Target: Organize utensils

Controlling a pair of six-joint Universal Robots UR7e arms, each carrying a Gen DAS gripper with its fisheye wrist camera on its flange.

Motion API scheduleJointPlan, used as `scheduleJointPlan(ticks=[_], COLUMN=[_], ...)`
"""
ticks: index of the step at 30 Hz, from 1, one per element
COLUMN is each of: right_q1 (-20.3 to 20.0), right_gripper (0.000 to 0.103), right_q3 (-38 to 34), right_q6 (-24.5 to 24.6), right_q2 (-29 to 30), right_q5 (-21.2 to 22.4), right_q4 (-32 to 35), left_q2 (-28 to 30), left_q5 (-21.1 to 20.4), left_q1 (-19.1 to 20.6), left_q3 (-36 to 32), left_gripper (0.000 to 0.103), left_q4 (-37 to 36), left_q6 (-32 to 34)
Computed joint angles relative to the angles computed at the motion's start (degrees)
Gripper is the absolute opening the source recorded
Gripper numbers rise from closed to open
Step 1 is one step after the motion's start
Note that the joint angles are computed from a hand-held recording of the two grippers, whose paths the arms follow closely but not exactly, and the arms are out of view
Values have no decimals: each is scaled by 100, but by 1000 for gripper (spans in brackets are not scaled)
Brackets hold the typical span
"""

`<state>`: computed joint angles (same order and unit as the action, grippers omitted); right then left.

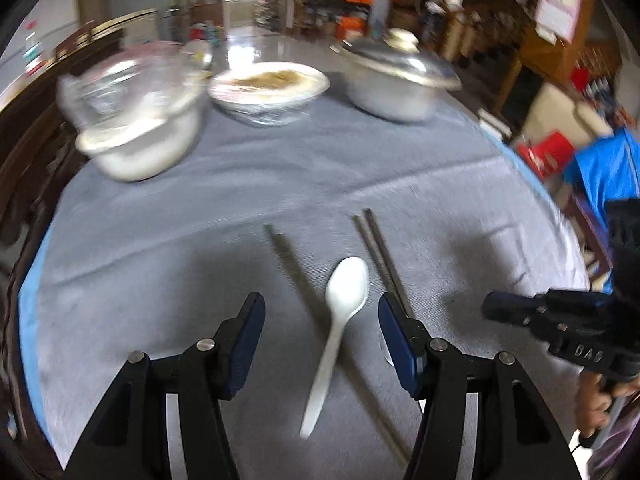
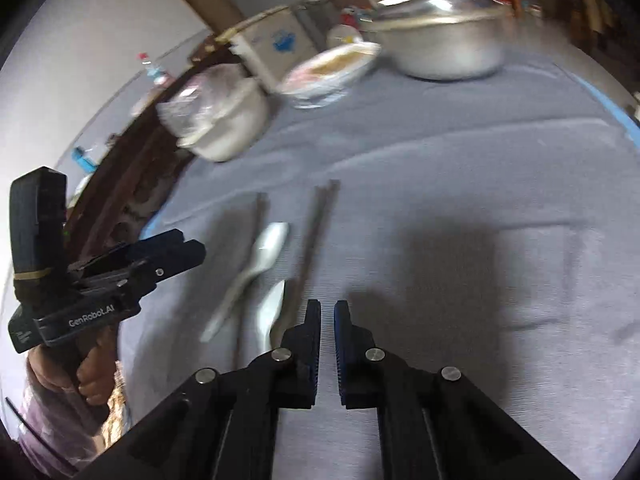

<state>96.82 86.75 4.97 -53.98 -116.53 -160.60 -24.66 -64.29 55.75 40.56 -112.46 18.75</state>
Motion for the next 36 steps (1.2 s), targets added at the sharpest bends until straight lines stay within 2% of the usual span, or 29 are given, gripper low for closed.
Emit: scheduleJointPlan(ticks=[3,7,14,15,16,17,18,19,20,23,25,27,28,30,33,35,36], right_q1=[-139,-310,-395,-388,-377,-354,-333,-297,-280,-135,-65,4,32,141,246,339,356], right_gripper=[8,9,10,11,11,11,11,11,11,16,29,37,45,55,55,55,55], right_q3=[106,279,313,300,282,257,231,167,139,-168,-349,-519,-560,-783,-1058,-1256,-1279], right_q6=[59,211,126,102,72,13,-49,-139,-187,-381,-500,-600,-650,-776,-967,-1071,-1123], right_q2=[-112,-230,-189,-171,-157,-139,-118,-69,-48,192,338,484,530,727,978,1181,1221], right_q5=[184,523,898,949,994,1032,1063,1095,1098,942,846,740,673,296,-129,-652,-760], right_q4=[108,-87,-334,-355,-364,-360,-356,-325,-293,-72,46,136,152,262,439,594,634], left_q2=[361,814,857,859,870,909,999,1097,1072,754,402,113,-21,-224,-489,-585,-657], left_q5=[185,181,356,301,241,203,100,6,-67,-214,-442,-590,-679,-754,-756,-744,-743], left_q1=[-13,36,-1,9,28,44,80,115,148,210,249,284,306,327,365,392,406], left_q3=[-412,-1120,-868,-873,-919,-1018,-1275,-1539,-1563,-1102,-626,-276,-131,116,439,560,666], left_gripper=[60,60,60,53,40,32,15,10,10,10,10,10,10,10,10,10,10], left_q4=[335,835,487,445,429,470,694,920,964,533,135,-149,-243,-414,-602,-696,-748], left_q6=[201,258,683,669,615,554,403,266,140,5,-110,-196,-246,-311,-389,-479,-534])
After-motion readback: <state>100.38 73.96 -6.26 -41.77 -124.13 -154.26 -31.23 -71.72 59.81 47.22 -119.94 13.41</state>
